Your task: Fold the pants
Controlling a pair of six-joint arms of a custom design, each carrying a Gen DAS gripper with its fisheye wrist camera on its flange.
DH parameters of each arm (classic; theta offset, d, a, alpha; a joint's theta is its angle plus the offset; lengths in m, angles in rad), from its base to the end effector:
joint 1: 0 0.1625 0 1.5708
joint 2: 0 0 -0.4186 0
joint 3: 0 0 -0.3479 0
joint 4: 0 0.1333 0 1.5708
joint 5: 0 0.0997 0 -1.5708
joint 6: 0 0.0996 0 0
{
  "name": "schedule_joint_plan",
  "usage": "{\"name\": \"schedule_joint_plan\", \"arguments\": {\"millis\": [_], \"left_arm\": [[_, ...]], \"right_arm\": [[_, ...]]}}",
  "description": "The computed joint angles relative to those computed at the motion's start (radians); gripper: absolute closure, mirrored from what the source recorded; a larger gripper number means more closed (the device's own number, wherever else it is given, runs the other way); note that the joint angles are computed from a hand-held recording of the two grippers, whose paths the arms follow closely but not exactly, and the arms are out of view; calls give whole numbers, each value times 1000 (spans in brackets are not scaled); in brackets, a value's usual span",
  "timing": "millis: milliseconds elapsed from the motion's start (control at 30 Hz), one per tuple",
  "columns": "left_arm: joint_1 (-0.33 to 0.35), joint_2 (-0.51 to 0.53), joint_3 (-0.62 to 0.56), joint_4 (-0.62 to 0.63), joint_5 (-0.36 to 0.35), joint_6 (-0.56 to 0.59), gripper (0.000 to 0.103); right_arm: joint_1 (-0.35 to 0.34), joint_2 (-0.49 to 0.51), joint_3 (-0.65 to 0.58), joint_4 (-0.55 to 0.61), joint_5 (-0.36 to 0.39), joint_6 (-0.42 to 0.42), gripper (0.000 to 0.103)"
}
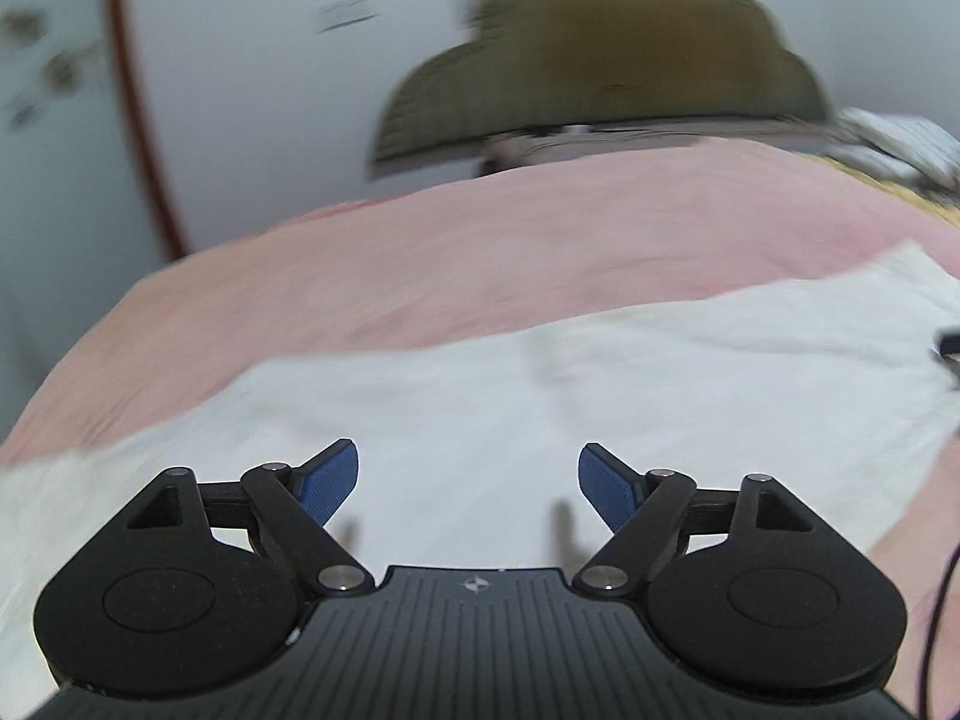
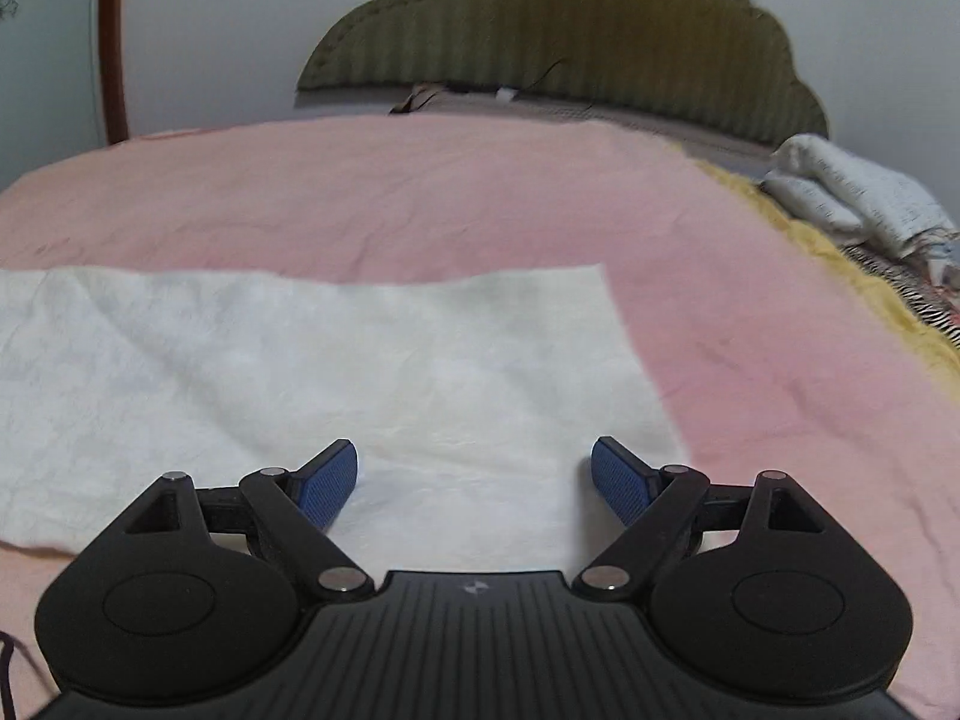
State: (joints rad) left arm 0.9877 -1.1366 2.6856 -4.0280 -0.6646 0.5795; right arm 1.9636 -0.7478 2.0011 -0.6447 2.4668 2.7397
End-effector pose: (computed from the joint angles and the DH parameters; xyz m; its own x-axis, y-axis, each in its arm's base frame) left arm 0.0151 -0.3615 0.2353 -0.5312 0.1319 -0.8369 0.7525 0.5274 -0.3945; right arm 0.2081 -0.3571 -0.0007 -0.6712 0.1180 0.7318 -0.5231 0.6241 -0.5805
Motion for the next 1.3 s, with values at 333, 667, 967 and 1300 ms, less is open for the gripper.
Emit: {"name": "schedule_joint_plan", "arguments": {"millis": [333,667,967,1300], "left_arm": [[-6,410,-50,-381,19,141,0],[-20,359,-66,-280,28,66,0],[-8,335,-68,-237,10,34,0],[18,288,-71,-162,-37,-20,0]], "right_arm": [[-28,29,31,-98,-45,-84,1],[26,12,90,-177,-32,-34,1],[28,20,77,-123,26,72,0],[-41,-127,246,-24,-182,470,0]]}}
